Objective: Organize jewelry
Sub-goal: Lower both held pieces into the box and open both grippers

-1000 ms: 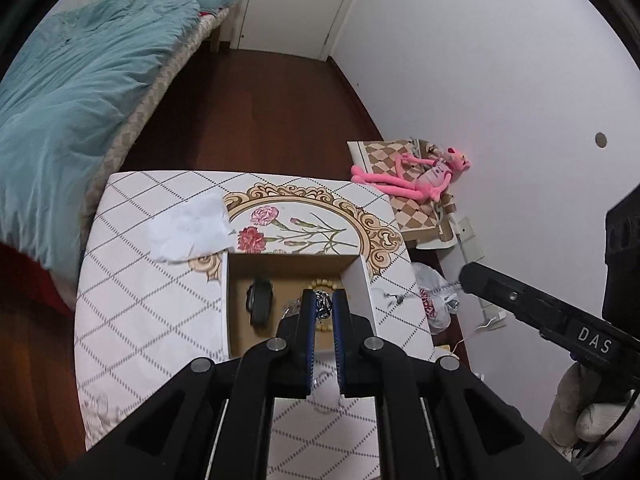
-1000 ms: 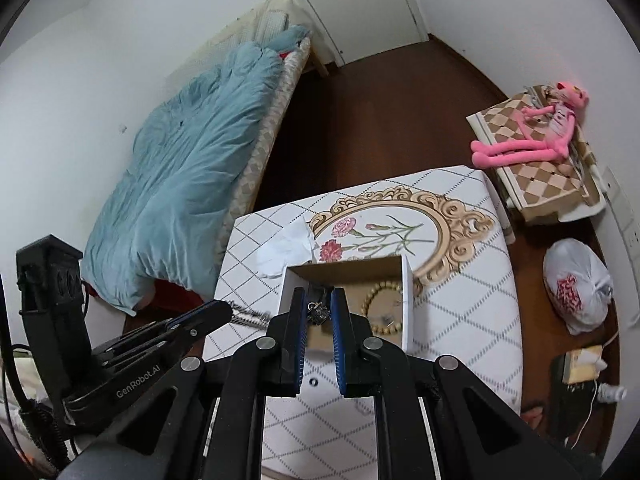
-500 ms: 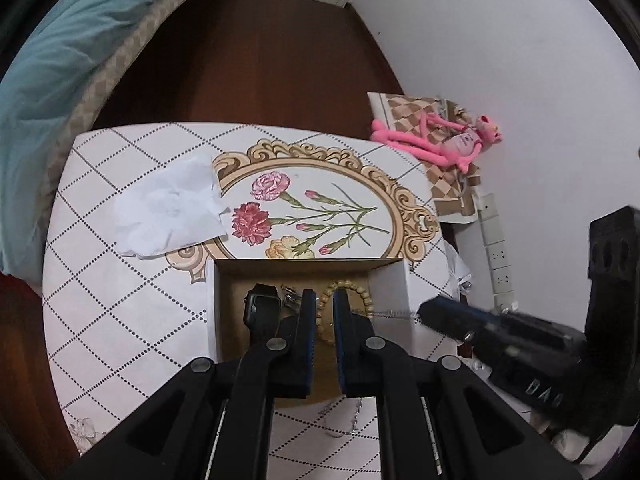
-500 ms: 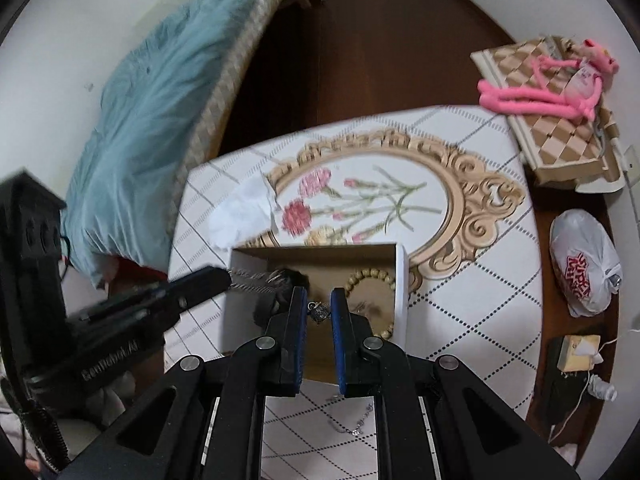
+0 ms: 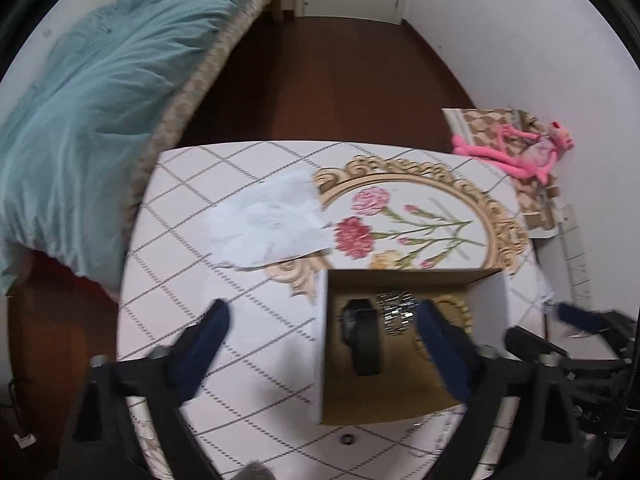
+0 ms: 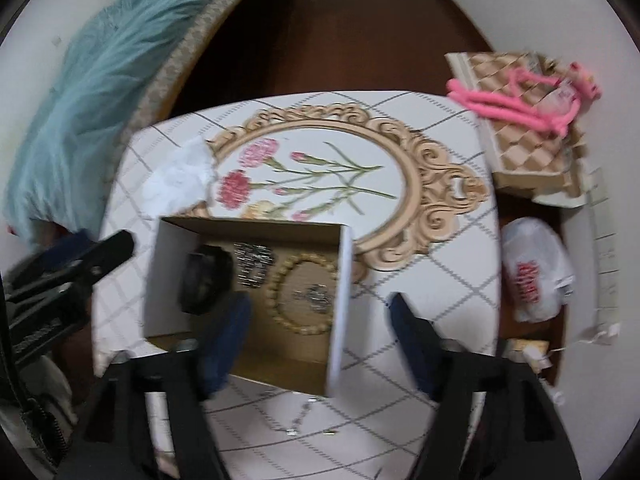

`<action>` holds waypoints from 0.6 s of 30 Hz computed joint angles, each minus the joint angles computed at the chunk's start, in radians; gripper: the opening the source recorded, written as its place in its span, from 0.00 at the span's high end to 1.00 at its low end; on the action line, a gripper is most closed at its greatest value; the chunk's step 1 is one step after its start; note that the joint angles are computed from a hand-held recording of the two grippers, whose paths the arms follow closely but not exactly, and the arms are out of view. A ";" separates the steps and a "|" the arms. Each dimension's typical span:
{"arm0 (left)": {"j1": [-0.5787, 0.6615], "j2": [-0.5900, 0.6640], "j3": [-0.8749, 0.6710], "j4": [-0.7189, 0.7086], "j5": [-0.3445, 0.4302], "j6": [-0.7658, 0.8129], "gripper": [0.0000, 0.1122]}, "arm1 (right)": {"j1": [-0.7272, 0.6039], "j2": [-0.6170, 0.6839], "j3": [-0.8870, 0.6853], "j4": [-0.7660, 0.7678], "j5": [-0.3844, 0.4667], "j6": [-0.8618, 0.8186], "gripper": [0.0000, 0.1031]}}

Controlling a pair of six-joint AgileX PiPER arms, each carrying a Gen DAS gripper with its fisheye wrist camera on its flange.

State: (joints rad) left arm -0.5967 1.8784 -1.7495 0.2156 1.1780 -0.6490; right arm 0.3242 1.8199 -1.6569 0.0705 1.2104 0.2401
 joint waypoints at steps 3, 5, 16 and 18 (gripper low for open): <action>-0.031 -0.035 0.079 0.063 -0.025 -0.057 0.09 | 0.056 -0.021 0.053 -0.135 -0.022 0.079 0.06; -0.043 -0.055 0.122 0.077 -0.040 -0.085 0.09 | 0.080 -0.033 0.096 -0.185 -0.039 0.125 0.06; -0.126 -0.147 0.259 0.161 -0.052 -0.220 0.09 | 0.155 -0.133 0.279 -0.292 -0.128 0.304 0.02; -0.142 -0.170 0.271 0.173 -0.048 -0.242 0.09 | 0.166 -0.159 0.288 -0.302 -0.124 0.319 0.02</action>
